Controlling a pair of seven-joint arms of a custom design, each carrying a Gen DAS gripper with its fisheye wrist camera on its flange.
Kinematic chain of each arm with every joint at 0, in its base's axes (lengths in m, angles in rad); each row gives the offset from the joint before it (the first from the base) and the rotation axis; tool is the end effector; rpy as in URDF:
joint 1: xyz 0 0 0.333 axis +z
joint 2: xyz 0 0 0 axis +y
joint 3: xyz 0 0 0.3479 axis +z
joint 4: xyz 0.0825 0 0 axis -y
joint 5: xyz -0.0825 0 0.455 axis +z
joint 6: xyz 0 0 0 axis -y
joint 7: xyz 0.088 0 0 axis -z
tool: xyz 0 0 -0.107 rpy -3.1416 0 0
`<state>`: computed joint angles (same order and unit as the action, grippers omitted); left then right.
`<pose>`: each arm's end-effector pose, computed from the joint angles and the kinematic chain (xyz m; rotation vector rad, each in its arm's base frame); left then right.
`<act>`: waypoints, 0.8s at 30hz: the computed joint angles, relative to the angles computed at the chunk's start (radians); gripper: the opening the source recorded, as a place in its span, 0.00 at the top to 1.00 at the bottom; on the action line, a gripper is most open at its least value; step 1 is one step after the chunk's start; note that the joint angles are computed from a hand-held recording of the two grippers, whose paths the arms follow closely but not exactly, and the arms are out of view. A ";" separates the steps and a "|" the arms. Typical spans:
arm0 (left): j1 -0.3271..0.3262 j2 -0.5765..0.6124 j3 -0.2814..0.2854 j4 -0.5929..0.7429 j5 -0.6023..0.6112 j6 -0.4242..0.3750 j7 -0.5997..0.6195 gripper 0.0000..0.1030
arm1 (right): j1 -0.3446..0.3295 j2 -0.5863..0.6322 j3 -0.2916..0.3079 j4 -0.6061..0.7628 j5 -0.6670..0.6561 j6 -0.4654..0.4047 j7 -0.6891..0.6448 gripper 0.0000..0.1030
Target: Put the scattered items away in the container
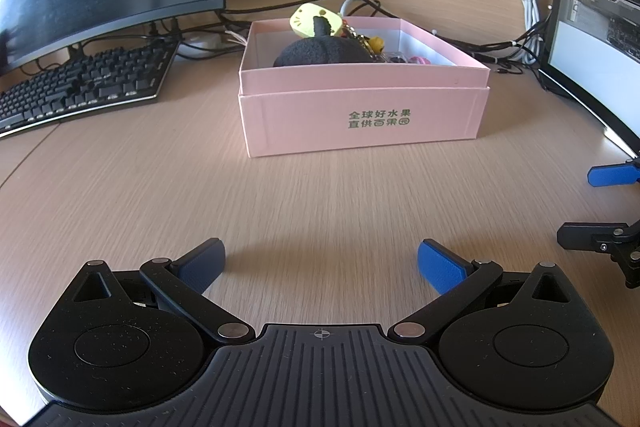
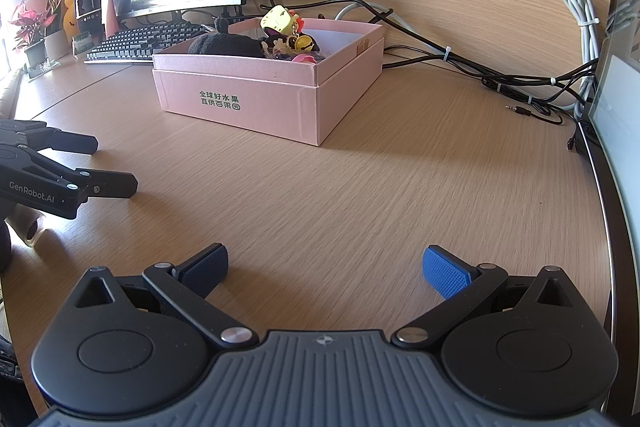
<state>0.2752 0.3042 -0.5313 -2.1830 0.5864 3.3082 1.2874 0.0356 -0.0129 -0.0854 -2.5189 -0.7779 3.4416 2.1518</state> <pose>0.6189 -0.2070 0.3449 -1.2760 2.1646 -0.9921 0.5295 0.0549 0.3524 -1.8487 1.4826 -0.6846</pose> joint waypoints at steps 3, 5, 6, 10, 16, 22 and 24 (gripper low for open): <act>0.033 0.008 -0.031 0.002 0.012 -0.001 0.003 0.00 | 0.000 0.000 0.000 0.000 0.000 0.000 0.000 0.00; 0.031 0.008 -0.029 0.002 0.012 -0.001 0.002 0.00 | 0.000 0.000 0.000 0.000 0.000 0.000 0.000 0.00; 0.030 0.008 -0.027 0.002 0.012 0.000 0.002 0.00 | 0.000 0.000 0.000 0.000 0.000 0.000 0.000 0.00; 0.031 0.008 -0.028 0.002 0.012 -0.001 0.002 0.00 | 0.000 0.000 0.000 0.000 0.001 0.000 -0.001 0.00; 0.054 0.013 -0.051 0.003 0.018 -0.004 0.006 0.00 | 0.001 -0.001 0.000 -0.001 0.002 0.000 -0.001 0.00; 0.079 0.017 -0.076 0.003 0.017 -0.011 0.016 0.00 | 0.002 -0.002 -0.002 -0.001 0.001 0.000 -0.001 0.00; 0.101 0.021 -0.096 0.000 0.019 -0.007 0.021 0.00 | 0.002 -0.002 -0.002 -0.001 0.001 0.000 -0.001 0.00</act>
